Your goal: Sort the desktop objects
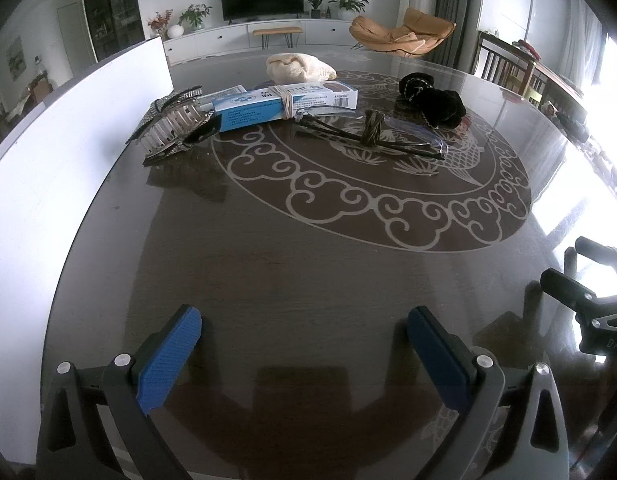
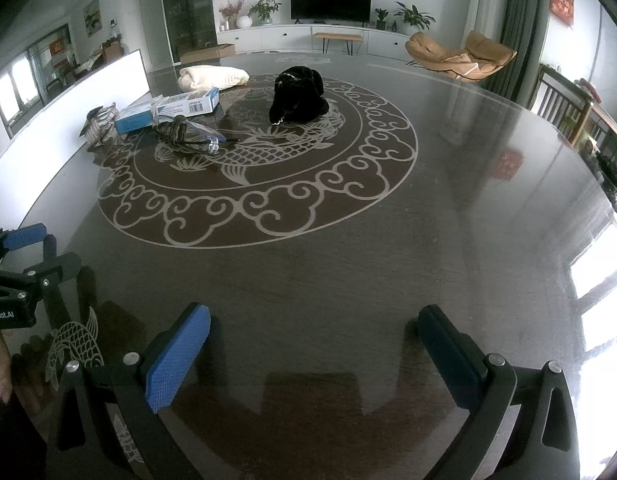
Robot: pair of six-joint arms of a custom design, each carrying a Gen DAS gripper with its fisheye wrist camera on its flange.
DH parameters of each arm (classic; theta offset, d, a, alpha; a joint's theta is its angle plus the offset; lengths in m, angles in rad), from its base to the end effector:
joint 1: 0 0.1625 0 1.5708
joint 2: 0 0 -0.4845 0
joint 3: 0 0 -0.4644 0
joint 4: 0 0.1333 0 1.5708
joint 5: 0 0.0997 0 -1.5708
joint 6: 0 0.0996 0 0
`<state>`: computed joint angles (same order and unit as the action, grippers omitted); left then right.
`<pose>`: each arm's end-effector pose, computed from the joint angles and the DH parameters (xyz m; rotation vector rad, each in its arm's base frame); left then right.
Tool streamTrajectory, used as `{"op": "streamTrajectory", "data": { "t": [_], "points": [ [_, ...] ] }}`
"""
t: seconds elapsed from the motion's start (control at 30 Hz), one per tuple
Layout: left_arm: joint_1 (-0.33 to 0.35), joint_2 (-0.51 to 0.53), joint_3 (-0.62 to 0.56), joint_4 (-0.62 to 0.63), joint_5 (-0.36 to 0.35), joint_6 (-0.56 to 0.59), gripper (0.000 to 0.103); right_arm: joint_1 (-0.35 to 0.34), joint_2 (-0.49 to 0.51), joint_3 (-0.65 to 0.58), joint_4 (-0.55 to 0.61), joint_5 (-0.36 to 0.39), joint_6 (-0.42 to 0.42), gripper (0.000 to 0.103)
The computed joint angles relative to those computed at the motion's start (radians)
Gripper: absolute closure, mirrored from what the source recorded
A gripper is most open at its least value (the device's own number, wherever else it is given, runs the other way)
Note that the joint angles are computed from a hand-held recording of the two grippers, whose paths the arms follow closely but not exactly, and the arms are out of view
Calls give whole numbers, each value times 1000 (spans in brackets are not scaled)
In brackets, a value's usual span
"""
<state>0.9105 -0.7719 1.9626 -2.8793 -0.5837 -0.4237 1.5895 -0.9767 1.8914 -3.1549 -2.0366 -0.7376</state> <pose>-0.2124 -0.6263 0.0264 0.1944 2.2393 -0.7369 0.1014 -0.6861 0.1881 0.7078 -2.3224 0.5858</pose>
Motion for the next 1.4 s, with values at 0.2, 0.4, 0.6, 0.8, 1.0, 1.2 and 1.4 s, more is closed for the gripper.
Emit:
{"op": "streamTrajectory", "data": {
  "t": [0.2, 0.4, 0.6, 0.8, 1.0, 1.2, 1.4],
  "points": [
    [0, 0, 0, 0, 0, 0, 0, 0, 0, 0, 0, 0, 0, 0],
    [0, -1, 1, 1, 0, -1, 0, 0, 1, -1, -1, 0, 1, 0],
    [0, 0, 1, -1, 0, 0, 0, 0, 2, -2, -1, 0, 0, 0],
    [1, 0, 0, -2, 0, 2, 0, 0, 2, -1, -1, -1, 1, 0],
    [0, -1, 1, -7, -4, 12, 0, 0, 2, -1, -1, -1, 1, 0],
    [5, -16, 14, 4, 16, -28, 0, 0, 3, -1, -2, -1, 1, 0],
    [19, -59, 45, 56, 67, -147, 0, 1, 3, -3, 4, -5, 2, 0]
  ]
}}
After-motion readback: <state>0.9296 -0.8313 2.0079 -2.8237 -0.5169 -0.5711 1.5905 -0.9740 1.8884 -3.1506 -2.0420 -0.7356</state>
